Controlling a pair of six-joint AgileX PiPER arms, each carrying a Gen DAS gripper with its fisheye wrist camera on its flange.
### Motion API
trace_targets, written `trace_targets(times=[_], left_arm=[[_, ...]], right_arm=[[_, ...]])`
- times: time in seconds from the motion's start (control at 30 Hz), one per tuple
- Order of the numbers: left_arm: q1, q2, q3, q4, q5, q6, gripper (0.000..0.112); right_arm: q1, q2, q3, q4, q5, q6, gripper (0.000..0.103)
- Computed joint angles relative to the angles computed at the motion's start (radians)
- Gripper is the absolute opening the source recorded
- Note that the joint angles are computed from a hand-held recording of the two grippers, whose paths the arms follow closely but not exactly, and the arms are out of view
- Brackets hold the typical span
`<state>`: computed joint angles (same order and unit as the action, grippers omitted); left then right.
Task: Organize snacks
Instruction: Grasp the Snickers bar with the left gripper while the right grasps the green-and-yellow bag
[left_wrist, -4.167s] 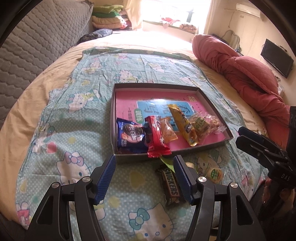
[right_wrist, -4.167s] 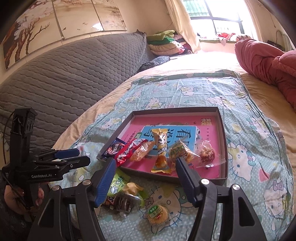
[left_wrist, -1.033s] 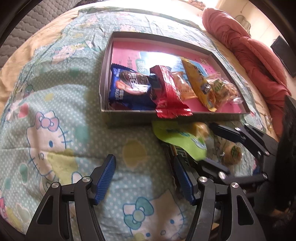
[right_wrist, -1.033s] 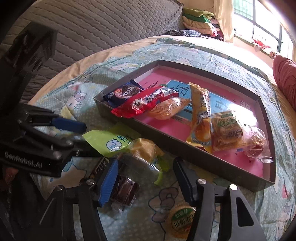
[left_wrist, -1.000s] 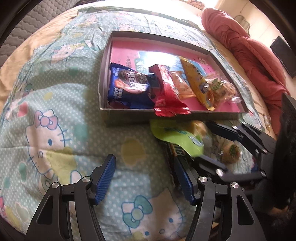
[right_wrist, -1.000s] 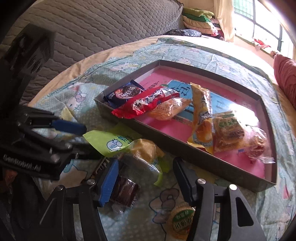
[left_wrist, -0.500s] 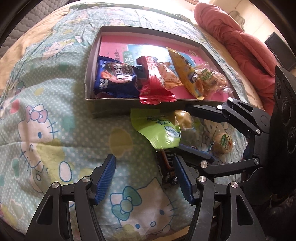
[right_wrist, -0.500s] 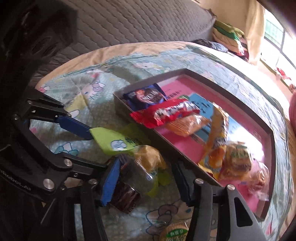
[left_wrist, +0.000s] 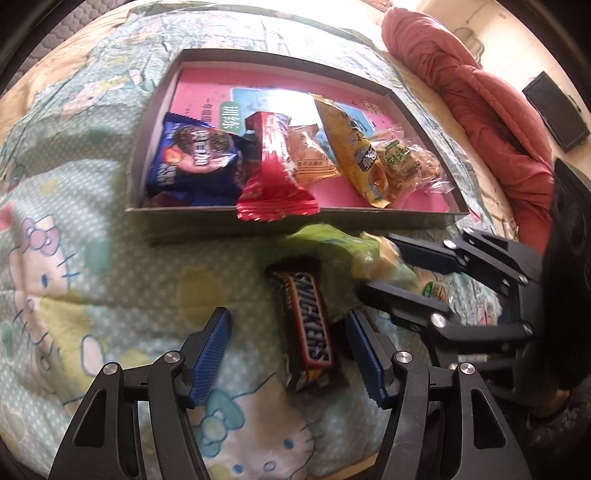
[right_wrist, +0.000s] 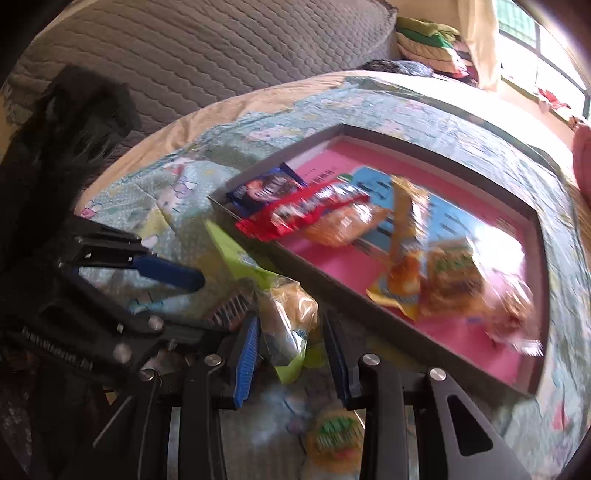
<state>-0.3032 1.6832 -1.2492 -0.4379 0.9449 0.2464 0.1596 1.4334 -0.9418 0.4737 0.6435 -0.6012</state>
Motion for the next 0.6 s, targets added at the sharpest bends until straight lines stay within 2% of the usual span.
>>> trace_targets(times=[0.1,0.27,0.43,0.53,0.6], left_arm=[[-0.031,0.015,-0.016,0.027,-0.023,-0.035,0.066],[-0.047,0.024,-0.02,0.064,-0.042,-0.071,0.066],[-0.01,0.027,-0.015,0.015,-0.024,-0.032,0.064],[-0.001,0.032,-0.015,0.0,-0.018,-0.022,0.063],[0.008,0.045,-0.025,-0.02,-0.014,-0.034,0.063]], right_arm=[[-0.019,-0.013,0.011,-0.042,0.008,0.041,0.032],[-0.043,0.032,-0.008,0.015,0.028,-0.006,0.033],[0.002,0.085,-0.025,-0.026,-0.007,0.031,0.033],[0.007,0.099,-0.028,-0.002,-0.024,0.027,0.033],[-0.012,0.1,-0.033,0.049,-0.005,-0.002,0.033]])
